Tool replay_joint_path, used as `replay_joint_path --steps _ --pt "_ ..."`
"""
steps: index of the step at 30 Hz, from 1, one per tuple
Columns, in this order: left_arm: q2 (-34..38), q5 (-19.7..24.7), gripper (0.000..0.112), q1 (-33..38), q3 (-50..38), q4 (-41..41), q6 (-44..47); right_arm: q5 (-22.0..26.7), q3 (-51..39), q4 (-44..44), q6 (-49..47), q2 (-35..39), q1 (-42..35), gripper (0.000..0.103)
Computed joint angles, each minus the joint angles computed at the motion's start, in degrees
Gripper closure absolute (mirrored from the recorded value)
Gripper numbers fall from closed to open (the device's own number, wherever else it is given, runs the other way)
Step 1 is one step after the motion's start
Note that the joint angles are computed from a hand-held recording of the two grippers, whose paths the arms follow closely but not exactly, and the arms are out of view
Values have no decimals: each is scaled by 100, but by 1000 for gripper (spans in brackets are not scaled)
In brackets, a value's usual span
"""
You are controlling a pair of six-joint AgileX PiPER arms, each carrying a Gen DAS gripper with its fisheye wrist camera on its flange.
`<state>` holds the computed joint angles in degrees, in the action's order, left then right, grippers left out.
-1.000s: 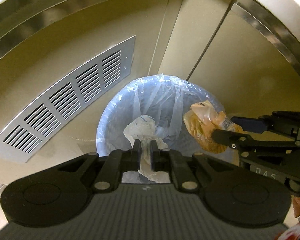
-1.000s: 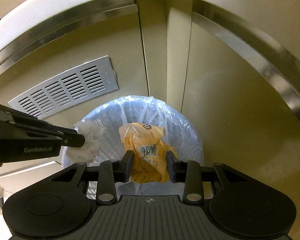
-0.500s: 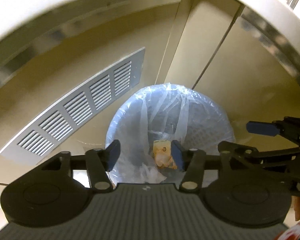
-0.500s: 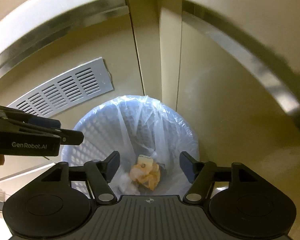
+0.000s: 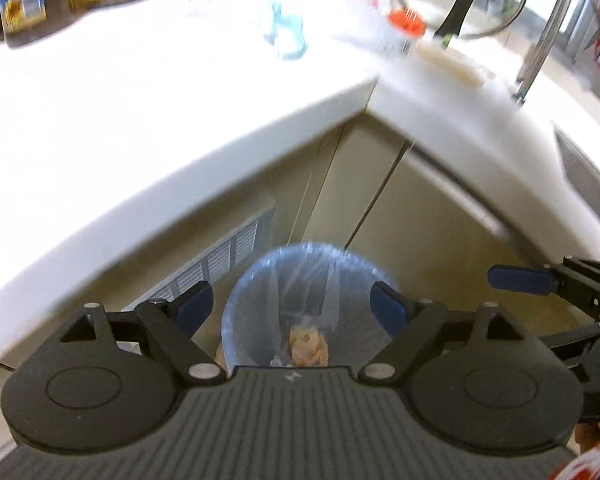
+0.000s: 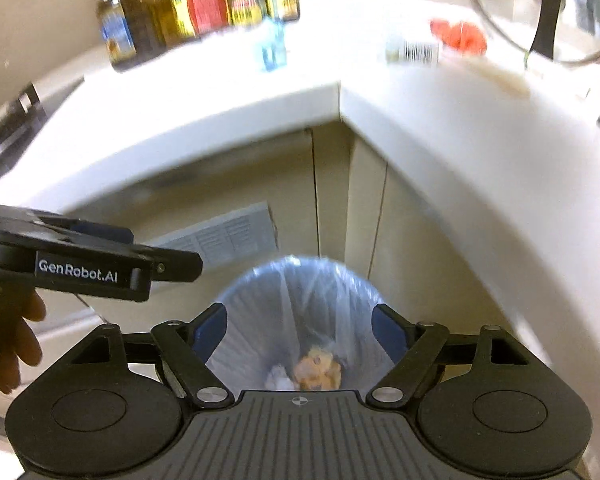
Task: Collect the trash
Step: 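Grasp the blue mask with the left tool while the right tool grasps the bubble wrap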
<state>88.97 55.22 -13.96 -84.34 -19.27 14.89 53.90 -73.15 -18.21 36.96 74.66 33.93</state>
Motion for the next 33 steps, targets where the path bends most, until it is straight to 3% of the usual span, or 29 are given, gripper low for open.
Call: replay_joint_path --steps 9,16,21,27,33 --pt "-23 335 26 427 -907 -287 406 486 -1296 -948 605 375 251 20" --pt "252 453 26 615 -1559 -359 514 489 -1913 -1178 642 706 122 20" --pt "508 304 26 491 -1832 -91 96 207 -2159 -432 -231 913 -530 20" --pt "967 -75 27 162 -2301 624 -1118 -94 -2612 900 -1847 1401 -1552 20" --pt "1908 333 27 -148 -3784 1189 -2033 -46 -3506 1714 -2903 2191 -2296 20"
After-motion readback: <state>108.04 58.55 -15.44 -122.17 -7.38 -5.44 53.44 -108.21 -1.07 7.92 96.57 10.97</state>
